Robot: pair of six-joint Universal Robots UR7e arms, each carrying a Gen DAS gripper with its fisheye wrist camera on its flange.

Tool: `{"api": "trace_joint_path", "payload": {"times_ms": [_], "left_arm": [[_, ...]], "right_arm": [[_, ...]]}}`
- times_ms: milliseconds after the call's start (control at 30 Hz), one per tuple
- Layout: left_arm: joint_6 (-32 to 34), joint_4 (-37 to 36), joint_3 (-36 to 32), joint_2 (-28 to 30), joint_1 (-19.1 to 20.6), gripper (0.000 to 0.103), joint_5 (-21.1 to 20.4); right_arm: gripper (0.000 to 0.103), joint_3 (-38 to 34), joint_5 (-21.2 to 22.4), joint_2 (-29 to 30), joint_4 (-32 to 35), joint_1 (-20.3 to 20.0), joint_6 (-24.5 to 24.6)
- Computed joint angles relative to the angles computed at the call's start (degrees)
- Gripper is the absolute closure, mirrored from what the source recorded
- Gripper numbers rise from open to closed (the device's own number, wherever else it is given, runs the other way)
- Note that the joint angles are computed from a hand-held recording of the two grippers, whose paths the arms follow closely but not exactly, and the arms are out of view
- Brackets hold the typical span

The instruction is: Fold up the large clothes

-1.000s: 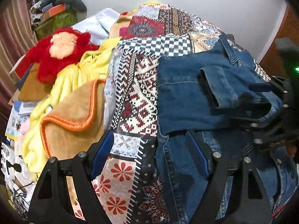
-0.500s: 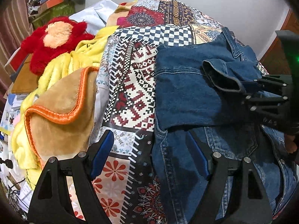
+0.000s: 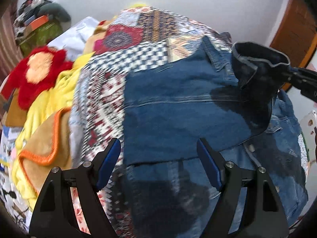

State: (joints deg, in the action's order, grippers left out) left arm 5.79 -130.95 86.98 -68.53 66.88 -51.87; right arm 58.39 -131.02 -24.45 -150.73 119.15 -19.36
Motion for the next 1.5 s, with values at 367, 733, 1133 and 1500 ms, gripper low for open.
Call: {"api": "trace_joint_path", "payload": {"times_ms": [367, 733, 1133, 1500], "left_arm": [[-2.1, 9.4, -9.3, 10.6, -0.6, 0.025, -3.1], [1.7, 6.8, -5.1, 11.6, -1.1, 0.014, 0.7], [0.6, 7.5, -5.5, 11.5, -0.9, 0.007, 0.5], [0.2, 5.7, -3.6, 10.7, -0.8, 0.006, 0.7]], "right_arm": [[0.09, 14.0, -4.5, -11.0, -1.8, -5.9, 9.1], [0.09, 22.4, -13.2, -14.5, 4.3, -11.2, 17.2], [0.09, 23.2, -10.6, -18.3, 9.0, -11.8, 20.3], [0.089, 23.8, -32.5, -9.0, -4.6, -9.3, -1.2]]}}
